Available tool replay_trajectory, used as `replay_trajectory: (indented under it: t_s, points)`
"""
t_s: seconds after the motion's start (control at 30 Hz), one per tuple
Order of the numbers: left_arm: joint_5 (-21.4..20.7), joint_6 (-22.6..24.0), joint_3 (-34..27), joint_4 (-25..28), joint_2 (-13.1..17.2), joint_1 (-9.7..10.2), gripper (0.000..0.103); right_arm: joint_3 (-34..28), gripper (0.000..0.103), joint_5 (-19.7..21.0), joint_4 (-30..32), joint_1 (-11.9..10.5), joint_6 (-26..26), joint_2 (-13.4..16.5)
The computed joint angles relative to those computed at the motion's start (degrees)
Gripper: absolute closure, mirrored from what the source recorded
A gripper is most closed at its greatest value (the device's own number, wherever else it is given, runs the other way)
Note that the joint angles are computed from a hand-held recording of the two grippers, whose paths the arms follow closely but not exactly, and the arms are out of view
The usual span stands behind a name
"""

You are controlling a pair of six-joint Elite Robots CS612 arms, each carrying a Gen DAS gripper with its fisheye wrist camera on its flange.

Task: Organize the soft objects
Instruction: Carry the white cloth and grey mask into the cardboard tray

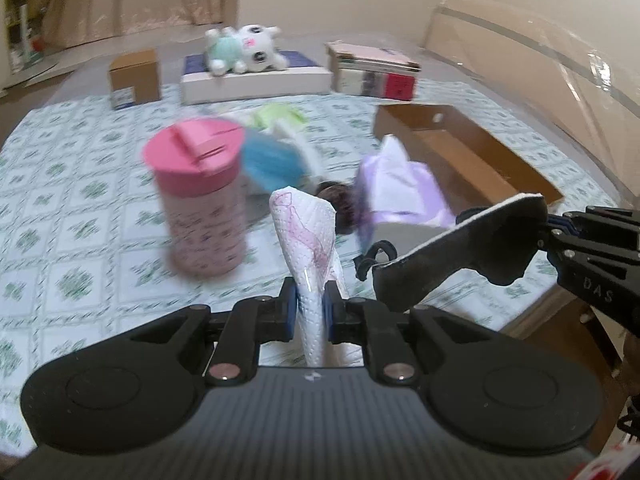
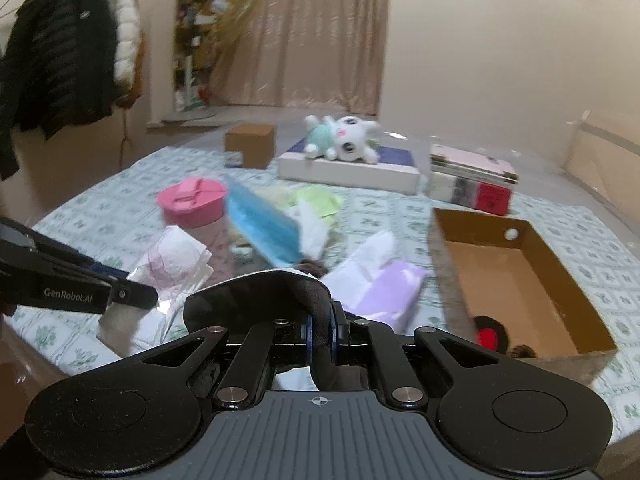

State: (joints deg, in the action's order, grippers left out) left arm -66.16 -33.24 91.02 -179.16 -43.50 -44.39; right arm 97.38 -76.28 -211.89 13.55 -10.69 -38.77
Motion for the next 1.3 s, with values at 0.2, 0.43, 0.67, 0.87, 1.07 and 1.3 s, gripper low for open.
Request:
replay_trajectory:
  t_s: [0.2, 0.43, 0.67, 0.87, 1.07, 1.3]
  points:
    - [-3.20, 4.19, -5.43, 0.02, 2.46, 0.04, 0.091, 0.78, 0.095, -3.36, -0.22, -2.29, 3.21, -1.38]
    - [-6.92, 8.81, -13.50, 1.76, 5.93, 0.13, 0.091, 0.30, 0.095, -8.16, -0.08, -5.04, 4.77, -2.32]
    - [-10.35, 12.88, -23.38, 6.62, 10.26, 0.55, 0.091, -2.15, 0.095, -10.82, 1.48, -7.20, 3.77, -1.84]
    - [-13.03, 14.33, -31.22, 11.05, 14.11, 0.88, 0.091, -5.64, 0.095, -12.21, 4.44, -8.15, 2.74, -0.41]
    - [-14.96, 14.38, -39.10, 15.63, 18.04, 1.40, 0.091, -9.93, 0.095, -12.25, 7.84, -9.20, 3.83, 1.44]
    - [-17.31, 13.14, -49.32, 21.21, 23.28, 2.18, 0.091, -15.23, 0.095, -12.16, 13.40, -9.90, 4.30, 3.70]
